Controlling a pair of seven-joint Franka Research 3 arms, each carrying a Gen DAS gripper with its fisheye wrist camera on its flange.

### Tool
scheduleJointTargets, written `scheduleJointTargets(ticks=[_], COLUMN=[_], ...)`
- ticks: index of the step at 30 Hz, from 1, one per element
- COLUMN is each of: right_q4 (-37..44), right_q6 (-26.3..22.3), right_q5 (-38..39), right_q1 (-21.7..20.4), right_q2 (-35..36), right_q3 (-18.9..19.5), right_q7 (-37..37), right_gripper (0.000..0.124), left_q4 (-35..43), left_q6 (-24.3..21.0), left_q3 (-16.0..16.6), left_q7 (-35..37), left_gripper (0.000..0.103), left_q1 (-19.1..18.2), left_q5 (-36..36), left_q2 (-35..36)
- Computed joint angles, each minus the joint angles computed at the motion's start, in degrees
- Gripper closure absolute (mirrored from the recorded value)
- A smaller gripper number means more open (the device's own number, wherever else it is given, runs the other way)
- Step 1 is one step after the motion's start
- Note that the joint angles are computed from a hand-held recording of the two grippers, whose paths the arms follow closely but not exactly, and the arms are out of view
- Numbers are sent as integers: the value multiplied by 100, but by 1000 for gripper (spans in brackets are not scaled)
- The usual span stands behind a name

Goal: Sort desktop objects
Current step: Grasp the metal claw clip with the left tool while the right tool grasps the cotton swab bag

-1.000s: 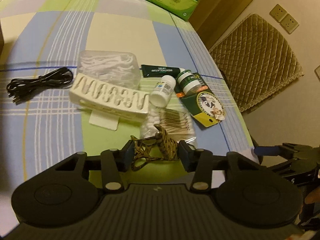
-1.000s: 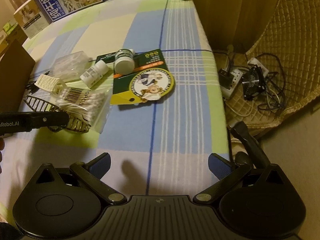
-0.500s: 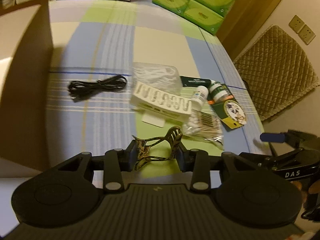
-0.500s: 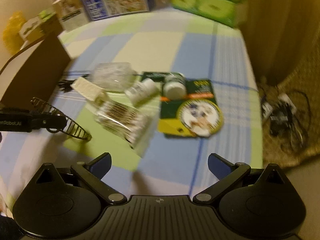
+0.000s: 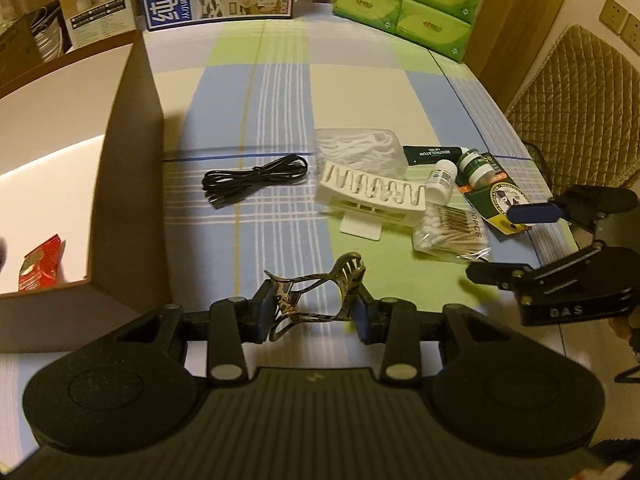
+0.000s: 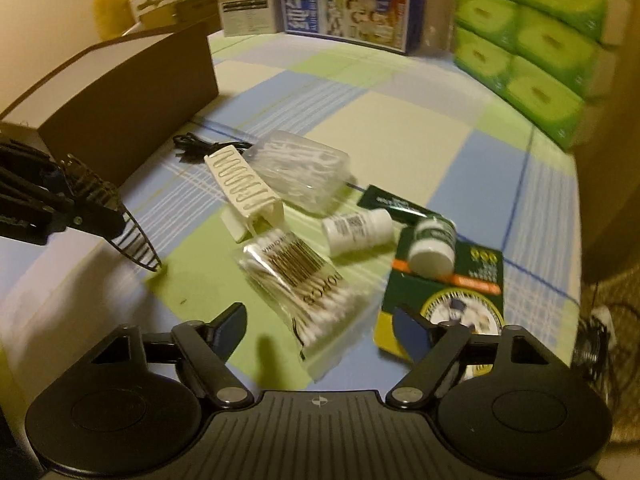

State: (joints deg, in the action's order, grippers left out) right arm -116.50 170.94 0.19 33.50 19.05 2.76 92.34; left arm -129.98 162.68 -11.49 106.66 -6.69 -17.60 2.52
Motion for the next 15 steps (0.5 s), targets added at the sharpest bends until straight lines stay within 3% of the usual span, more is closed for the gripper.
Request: scheduleJointTargets(ticks=[15], right_q4=[531], right_q6=[-192], right_q5=[285], right_q1=[-209], right_q2=[439], right_q3=[231], right_q7=[-1074], right_gripper=[66], left_q4=[112], left_q6=[63], left_q3=[72], left_q7=[-977], left_gripper=[69], left_q1=[51], left_q5=[1141], left_q2=[145])
